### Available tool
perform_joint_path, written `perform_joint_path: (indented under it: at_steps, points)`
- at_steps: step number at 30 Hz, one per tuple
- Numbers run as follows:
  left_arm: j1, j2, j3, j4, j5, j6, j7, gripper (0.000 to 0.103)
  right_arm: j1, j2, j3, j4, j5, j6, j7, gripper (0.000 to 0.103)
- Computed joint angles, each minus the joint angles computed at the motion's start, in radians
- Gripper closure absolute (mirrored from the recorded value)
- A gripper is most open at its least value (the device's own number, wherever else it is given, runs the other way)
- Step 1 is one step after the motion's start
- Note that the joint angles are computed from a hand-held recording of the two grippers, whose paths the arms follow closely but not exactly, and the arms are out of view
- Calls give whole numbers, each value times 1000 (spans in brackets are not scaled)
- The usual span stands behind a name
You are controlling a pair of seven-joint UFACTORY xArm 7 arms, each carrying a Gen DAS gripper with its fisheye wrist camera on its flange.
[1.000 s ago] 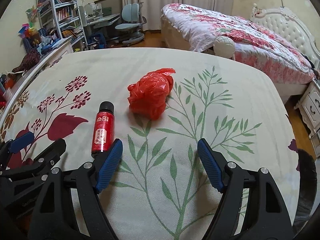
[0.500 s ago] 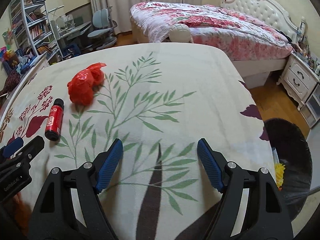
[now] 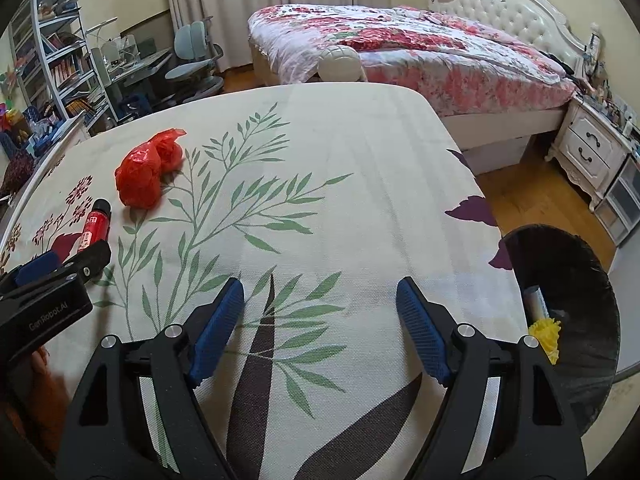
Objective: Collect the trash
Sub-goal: 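Grasp the red can upright with the left gripper, then grasp the red plastic bag with the right gripper while the left holds the red can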
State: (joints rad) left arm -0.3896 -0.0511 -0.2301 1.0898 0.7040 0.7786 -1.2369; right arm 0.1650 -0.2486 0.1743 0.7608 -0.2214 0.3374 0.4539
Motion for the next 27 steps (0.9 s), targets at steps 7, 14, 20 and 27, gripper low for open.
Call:
perform_joint_path:
  at_steps: [7, 14, 20, 27]
  points:
    - [17, -10, 11, -24, -38, -38, 57, 39, -2, 6, 5, 7, -13, 7, 2, 25]
    - [25, -17, 4, -39, 6, -72, 98, 76, -4, 14, 20, 24, -53, 28, 30, 25]
    - [48, -40, 13, -70, -14, -116, 130, 76, 17, 36, 23, 52, -69, 40, 30, 25]
    - [92, -55, 28, -84, -12, -115, 149, 76, 66, 102, 36, 124, -78, 58, 25, 25]
